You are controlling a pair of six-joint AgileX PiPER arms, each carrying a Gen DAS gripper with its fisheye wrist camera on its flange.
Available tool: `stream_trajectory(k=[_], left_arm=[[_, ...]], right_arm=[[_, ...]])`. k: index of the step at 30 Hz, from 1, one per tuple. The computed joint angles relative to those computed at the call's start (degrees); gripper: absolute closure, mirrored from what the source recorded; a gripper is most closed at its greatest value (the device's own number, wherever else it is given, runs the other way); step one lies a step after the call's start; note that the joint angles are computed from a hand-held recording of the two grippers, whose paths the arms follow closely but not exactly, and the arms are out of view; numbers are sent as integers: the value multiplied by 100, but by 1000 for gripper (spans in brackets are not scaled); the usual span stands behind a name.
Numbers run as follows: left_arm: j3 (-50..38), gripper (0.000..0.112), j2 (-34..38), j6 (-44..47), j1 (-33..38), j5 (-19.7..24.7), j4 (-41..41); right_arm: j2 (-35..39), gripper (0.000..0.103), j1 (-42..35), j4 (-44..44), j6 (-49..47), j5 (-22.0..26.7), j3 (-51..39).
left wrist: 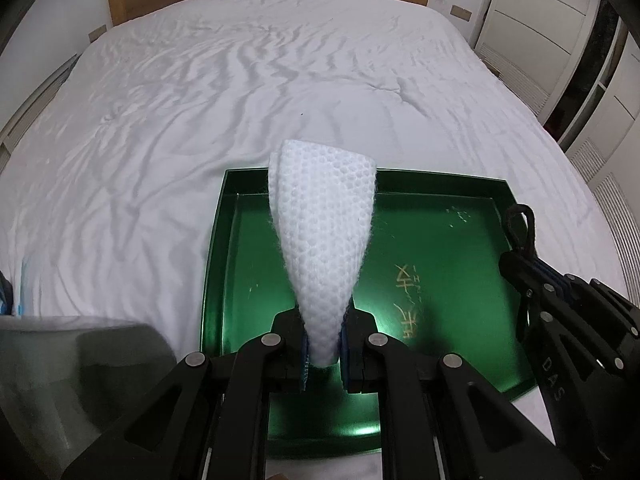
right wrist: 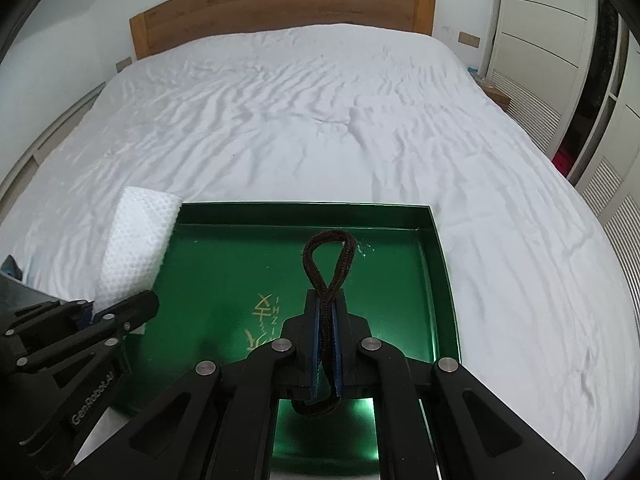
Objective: Organize soft objects
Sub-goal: 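Lower the washcloth and hair tie into the green tray and open both tools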
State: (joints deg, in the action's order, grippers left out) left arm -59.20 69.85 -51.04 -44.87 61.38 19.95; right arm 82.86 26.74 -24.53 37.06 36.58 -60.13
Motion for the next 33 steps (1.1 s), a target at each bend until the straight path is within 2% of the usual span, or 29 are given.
stream_trajectory(k=[10, 22, 25, 27, 28, 29, 31, 33], left_arm=[[151, 103, 354, 101, 323, -273, -7], [141, 102, 687, 415, 684, -521, -272], [165, 99, 679, 427, 690, -518, -287], [163, 94, 677, 467, 718, -514, -329], [158, 91, 675, 468, 721, -512, -316], [146, 85, 675, 427, 688, -485, -248], [138, 80, 660, 348, 651, -467, -168], [118, 79, 653, 372, 663, -432, -172]], right_arm=[[868, 99, -374, 180, -313, -121, -481], [1185, 95, -608, 725, -825, -111, -722], [1155, 88, -643, 829, -947, -137, -702], [1147, 77, -665, 856, -997, -113, -706], [1115, 66, -662, 836, -971, -138, -665], [1068, 62, -671, 835, -965, -186, -612], [1002, 60, -682, 871, -979, -196, -559], [949, 53, -655, 792, -903, -184, -517]])
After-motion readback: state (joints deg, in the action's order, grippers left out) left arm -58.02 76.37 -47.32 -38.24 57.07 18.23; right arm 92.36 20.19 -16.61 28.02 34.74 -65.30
